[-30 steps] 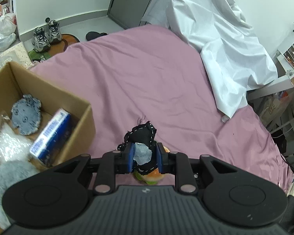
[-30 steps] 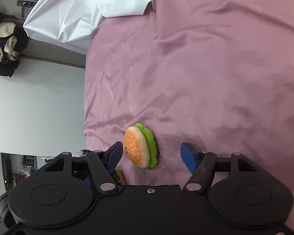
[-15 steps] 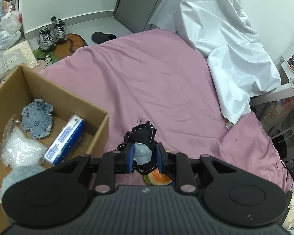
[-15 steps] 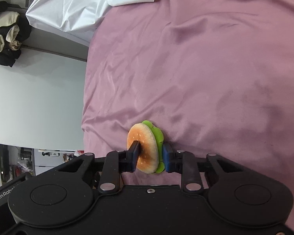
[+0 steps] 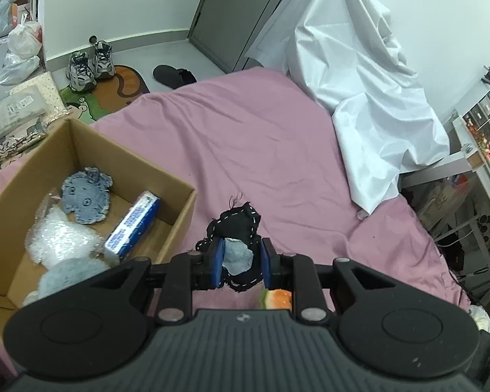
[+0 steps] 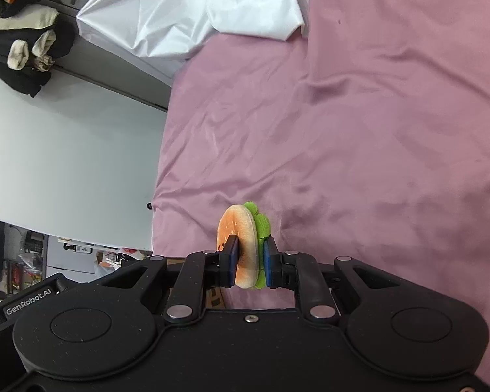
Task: Organize soft objects
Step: 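Lift and carry the penguin and burger plushes over the box with both tools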
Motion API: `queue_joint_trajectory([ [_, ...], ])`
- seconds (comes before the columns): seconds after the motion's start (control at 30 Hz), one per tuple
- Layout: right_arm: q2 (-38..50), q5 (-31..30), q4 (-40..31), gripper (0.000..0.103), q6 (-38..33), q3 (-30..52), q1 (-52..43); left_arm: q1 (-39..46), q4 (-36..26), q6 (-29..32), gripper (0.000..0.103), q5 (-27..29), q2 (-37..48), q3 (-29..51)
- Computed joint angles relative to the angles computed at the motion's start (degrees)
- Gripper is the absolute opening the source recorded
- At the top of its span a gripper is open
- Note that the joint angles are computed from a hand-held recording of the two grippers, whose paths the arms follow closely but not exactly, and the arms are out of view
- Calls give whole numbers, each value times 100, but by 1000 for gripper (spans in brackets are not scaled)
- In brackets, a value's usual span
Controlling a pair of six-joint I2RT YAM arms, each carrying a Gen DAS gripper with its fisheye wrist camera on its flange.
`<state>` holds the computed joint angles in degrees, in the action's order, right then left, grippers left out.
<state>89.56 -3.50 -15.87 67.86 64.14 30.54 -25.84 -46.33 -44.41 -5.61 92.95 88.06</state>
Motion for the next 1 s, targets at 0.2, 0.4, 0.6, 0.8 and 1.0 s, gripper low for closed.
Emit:
queue_joint_trajectory([
  [0.2, -454, 197, -421, 16, -237, 105, 158, -18, -166, -28, 22, 14, -376, -88],
  [0.4, -920, 395, -727, 16, -398, 124, 309, -13, -354, 28, 22, 1, -759, -176],
  [0.6, -1425, 731, -919, 16, -403, -57, 613, 57, -485, 98, 22, 94, -1078, -302],
  [0.8, -1835, 1087, -938, 16, -464, -149, 927, 140, -601, 272, 22, 139, -1400, -415],
  [1.0, -1981, 1402, -1117, 16, -501, -59, 1244, 233, -755, 435, 22, 252, -1701, -536],
])
